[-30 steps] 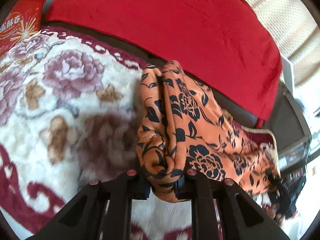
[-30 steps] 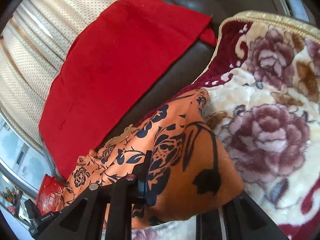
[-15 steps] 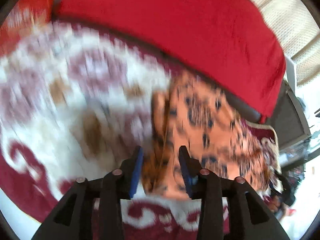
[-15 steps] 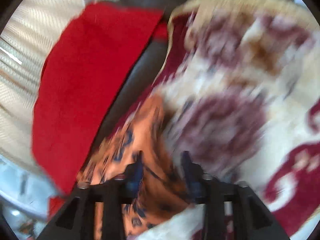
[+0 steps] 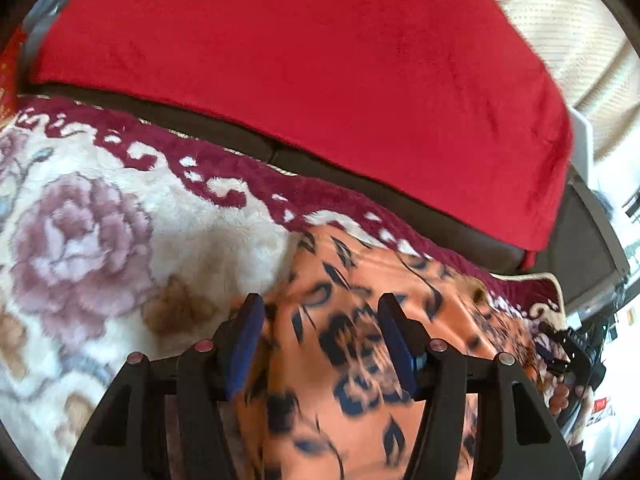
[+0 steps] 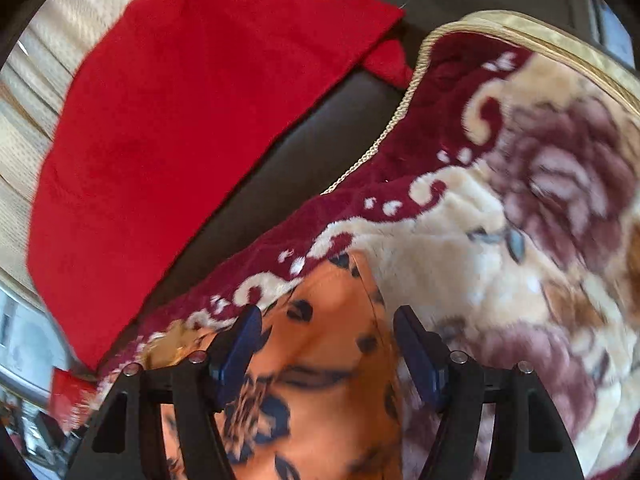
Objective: Fold small clothes
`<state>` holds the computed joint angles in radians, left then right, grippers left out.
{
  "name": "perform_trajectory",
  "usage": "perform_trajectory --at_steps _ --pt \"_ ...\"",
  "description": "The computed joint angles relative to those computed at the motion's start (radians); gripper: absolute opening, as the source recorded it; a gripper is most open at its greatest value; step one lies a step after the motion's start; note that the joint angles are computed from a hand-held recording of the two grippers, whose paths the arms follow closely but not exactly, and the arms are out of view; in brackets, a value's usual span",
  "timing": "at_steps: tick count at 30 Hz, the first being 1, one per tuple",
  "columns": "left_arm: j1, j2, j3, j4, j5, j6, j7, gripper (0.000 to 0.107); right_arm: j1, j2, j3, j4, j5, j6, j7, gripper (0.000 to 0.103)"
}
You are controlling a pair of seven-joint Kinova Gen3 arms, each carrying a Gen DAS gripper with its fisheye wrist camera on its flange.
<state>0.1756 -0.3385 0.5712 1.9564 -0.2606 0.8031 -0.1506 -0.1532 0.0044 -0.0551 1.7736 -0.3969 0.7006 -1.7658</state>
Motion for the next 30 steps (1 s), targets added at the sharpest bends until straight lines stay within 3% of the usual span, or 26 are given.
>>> perform_trajectory --at_steps 4,6,7,10,11,13,15,20,24,27,30 --pt "0.04 0.05 -0.11 0.037 0.072 -0.126 -0.058 0.059 -0.009 0.062 -0.01 -0.021 0.02 -0.014 -0.052 0.07" --pt "0.046 0.088 -0.118 0.03 0.074 -0.141 -0.075 0.06 0.012 0.094 -0.03 -0.023 -0.008 -0.028 -0.04 0.064" --pt "0.048 0.111 -0.112 0.016 0.061 -0.124 -0.074 0.055 0.01 0.108 -0.034 -0.023 -0.006 -0.036 -0.045 0.053" --pt "0.073 0.152 -0.122 0.005 0.028 -0.122 -0.052 0.019 -0.038 0.113 -0.01 -0.011 0.062 -0.072 -0.101 0.033" --pt "0.085 0.155 -0.131 0.011 0.018 -0.133 -0.037 0.014 -0.025 0.111 -0.027 -0.003 0.062 -0.095 -0.1 0.029" --pt "0.079 0.15 -0.105 0.013 -0.046 -0.134 0.034 0.008 -0.025 0.095 -0.032 0.022 0.058 -0.136 -0.101 0.016" --pt "0.078 0.13 -0.076 0.009 -0.11 -0.118 0.106 0.006 -0.037 0.077 -0.032 0.038 0.09 -0.17 -0.133 0.012" --pt "0.023 0.051 0.003 0.009 -0.212 -0.065 0.235 0.006 -0.06 -0.002 -0.063 0.097 0.272 -0.284 -0.32 0.01" --pt "-0.005 0.06 0.031 -0.001 -0.205 -0.003 0.244 0.006 0.093 0.003 -0.228 0.1 0.384 -0.302 -0.446 0.01" --pt "0.051 0.167 -0.005 -0.05 -0.166 0.077 0.163 0.007 0.232 0.059 -0.347 0.063 0.31 -0.237 -0.391 0.01" --pt "0.087 0.195 -0.047 -0.05 -0.136 0.078 0.162 0.011 0.371 0.106 -0.459 0.059 0.188 -0.223 -0.321 0.012"
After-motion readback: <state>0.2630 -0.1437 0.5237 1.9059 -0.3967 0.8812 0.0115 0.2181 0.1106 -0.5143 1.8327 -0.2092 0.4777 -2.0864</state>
